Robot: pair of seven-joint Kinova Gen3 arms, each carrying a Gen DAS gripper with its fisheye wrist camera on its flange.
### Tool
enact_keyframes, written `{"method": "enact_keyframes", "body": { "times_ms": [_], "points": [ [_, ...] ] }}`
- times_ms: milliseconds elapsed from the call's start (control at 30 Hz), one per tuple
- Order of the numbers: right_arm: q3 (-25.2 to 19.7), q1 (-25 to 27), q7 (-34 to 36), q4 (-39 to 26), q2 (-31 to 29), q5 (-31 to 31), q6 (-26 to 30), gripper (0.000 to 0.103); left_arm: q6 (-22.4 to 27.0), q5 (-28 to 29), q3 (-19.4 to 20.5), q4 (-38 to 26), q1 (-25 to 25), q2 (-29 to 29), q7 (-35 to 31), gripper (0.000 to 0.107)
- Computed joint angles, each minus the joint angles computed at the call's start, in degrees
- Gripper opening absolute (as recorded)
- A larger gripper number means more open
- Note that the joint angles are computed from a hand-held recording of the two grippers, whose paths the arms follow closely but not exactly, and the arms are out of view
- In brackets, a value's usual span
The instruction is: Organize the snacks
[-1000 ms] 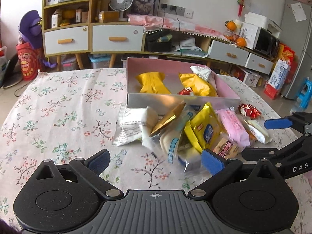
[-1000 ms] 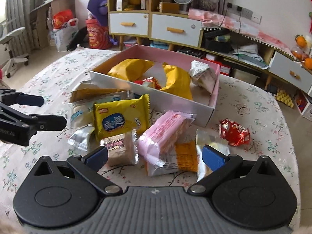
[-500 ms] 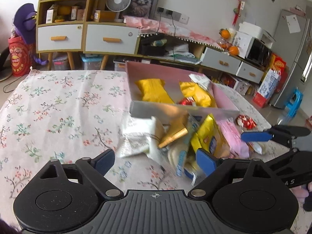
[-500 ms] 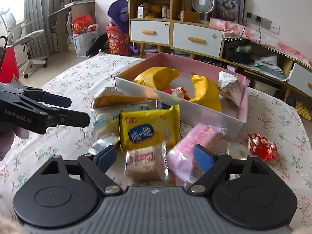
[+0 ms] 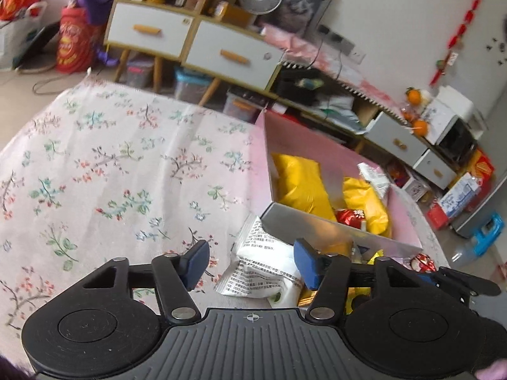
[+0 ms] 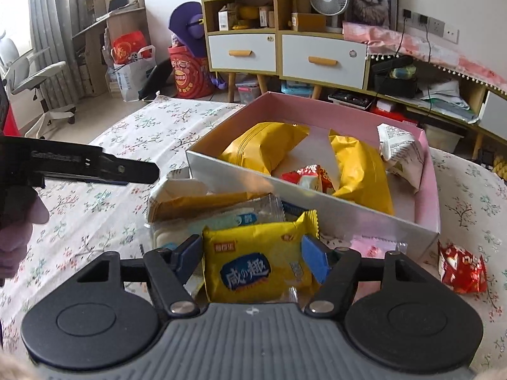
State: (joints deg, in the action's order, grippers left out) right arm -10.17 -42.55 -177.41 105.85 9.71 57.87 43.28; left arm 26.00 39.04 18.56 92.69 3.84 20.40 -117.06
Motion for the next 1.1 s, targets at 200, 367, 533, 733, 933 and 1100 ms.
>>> {"method": "enact_keyframes", "body": {
  "times_ms": [200,367,533,733,933,1100],
  "points": [
    [0.3,-0.2,1.1,-1.1,1.0,-1.3,0.6,0.071,0.8,-3.9,-2.0,-2.2,3.3,0.7,5.3,0.056],
    [0.1,-1.2,4.4,-2.5,1.9,-2.6,3.2,0.074,2.0,-7.2,-2.7,-3.3,4.9,1.2,8.1,0.056],
    [0.2,-1.8,9.6,-4.6,3.1,-5.6,6.3,0.074,2.6,-8.9,-2.7,-3.5,5.2,1.0,10.1,0.056],
    [1.0,-3.0,12.6,-6.5,4.5,-7.7,9.1,0.074,2.4,-10.9,-3.0,-3.8,6.2,1.0,11.9,0.057],
    [1.5,-3.2,12.9,-6.7,4.3,-8.6,9.9,0.066,6.2,-10.1,-1.7,-6.2,4.8,3.1,10.0,0.068],
    [1.6,-2.6,11.8,-6.0,3.7,-9.1,9.2,0.062,7.3,-7.7,-0.7,-6.4,3.3,3.7,7.6,0.067]
  ]
}}
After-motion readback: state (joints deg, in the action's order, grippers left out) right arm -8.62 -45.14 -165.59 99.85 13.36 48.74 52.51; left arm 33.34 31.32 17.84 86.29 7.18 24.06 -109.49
